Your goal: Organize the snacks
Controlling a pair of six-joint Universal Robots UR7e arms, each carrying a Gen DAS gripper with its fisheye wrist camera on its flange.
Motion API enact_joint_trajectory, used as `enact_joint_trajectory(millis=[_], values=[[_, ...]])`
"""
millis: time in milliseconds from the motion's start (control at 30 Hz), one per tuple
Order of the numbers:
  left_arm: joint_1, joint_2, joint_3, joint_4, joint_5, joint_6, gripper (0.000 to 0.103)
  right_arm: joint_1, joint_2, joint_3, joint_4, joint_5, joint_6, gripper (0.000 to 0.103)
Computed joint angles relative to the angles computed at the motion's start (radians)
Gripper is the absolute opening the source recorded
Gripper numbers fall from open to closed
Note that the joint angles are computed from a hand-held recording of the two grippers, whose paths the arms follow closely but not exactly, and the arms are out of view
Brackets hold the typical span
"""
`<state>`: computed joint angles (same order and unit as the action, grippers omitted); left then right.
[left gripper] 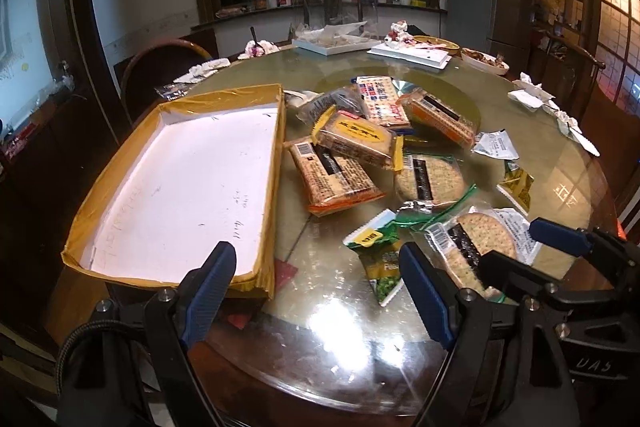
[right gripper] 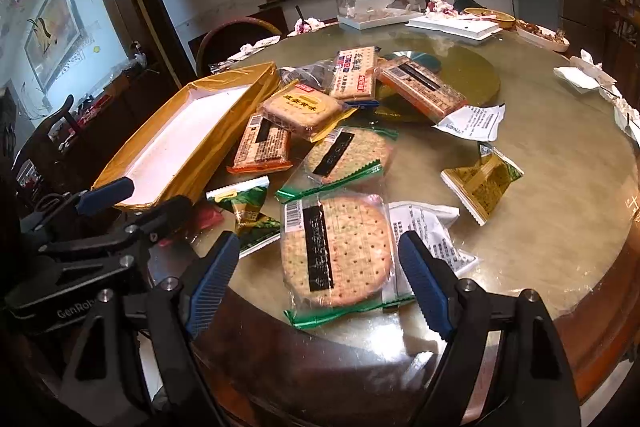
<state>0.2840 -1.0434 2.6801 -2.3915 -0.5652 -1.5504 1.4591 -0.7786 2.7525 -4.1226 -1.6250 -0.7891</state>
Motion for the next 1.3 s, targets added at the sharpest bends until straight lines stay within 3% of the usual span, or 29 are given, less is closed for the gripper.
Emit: enact_joint_trajectory(millis=[200, 467, 667, 867, 1000, 1067, 1200, 1300], values=[[0.002, 0.0, 0.01, -0.032, 0.014, 0.016, 0.083, -0.003, -0.003, -0.007, 0.016, -0.004, 0.006, 0.082], [0.008, -0.07, 0.059, -0.174, -0.032, 0.09, 0.083, 0.001, -0.026, -0.011, 0.037, -0.019, 0.012, 0.082], [0.027, -0.066, 0.062, -0.247, -0.056, 0.141, 0.079, 0.008, -0.014, -0.034, 0.075, -0.04, 0.012, 0.082], [0.054, -0.05, 0.057, -0.32, -0.081, 0.202, 0.077, 0.055, 0.031, -0.109, 0.123, -0.129, 0.027, 0.082], [0.084, -0.024, 0.046, -0.393, -0.104, 0.275, 0.074, 0.095, 0.133, -0.141, 0.008, -0.22, -0.019, 0.082], [0.098, -0.006, 0.034, -0.403, -0.11, 0.305, 0.072, 0.104, 0.171, -0.14, -0.057, -0.241, -0.051, 0.076], [0.153, 0.053, 0.008, -0.499, -0.132, 0.405, 0.064, 0.068, 0.165, -0.116, -0.085, -0.204, -0.059, 0.076], [0.213, 0.09, -0.012, -0.59, -0.162, 0.487, 0.054, 0.013, 0.124, -0.083, -0.066, -0.124, -0.049, 0.076]])
